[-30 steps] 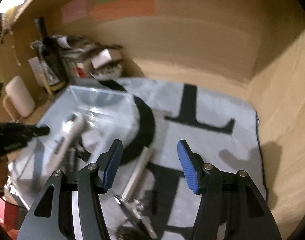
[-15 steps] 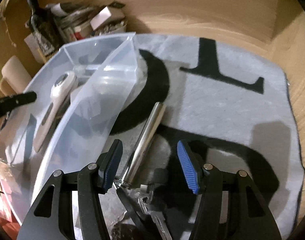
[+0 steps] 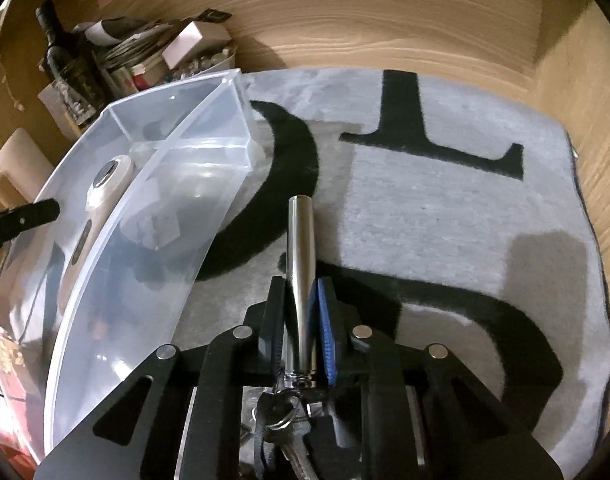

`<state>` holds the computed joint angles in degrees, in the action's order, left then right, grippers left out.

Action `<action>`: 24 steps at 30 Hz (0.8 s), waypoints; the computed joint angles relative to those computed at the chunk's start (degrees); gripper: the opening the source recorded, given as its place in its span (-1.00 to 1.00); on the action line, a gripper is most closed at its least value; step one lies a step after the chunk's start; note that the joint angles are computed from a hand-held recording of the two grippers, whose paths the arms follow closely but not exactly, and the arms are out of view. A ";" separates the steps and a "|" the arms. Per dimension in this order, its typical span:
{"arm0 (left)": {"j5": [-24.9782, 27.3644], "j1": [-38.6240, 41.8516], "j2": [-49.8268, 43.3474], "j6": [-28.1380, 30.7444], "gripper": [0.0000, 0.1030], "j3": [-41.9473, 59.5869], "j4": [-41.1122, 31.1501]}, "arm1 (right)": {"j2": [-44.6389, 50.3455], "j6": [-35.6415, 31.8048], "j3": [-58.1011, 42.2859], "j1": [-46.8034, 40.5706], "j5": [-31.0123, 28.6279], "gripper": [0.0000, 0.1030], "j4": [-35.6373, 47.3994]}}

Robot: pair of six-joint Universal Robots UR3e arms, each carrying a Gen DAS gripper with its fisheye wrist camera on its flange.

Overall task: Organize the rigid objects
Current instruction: 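Grasp the metal pen with keys with the right gripper, then lift the metal pen and lower it into the clear box with the right gripper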

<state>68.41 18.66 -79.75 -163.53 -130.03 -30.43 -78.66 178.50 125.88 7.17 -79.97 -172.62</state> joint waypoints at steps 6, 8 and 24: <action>0.14 -0.01 0.01 0.04 -0.80 0.01 0.03 | -5.07 0.99 1.96 -1.98 1.48 -0.72 -0.42; 0.02 0.04 0.00 0.05 -0.80 -0.01 0.02 | -6.89 1.21 2.04 -2.07 1.64 -0.72 -0.45; -0.66 0.64 0.30 0.46 -0.80 -0.01 -0.34 | -13.14 0.35 -7.26 5.99 -1.66 -0.72 3.19</action>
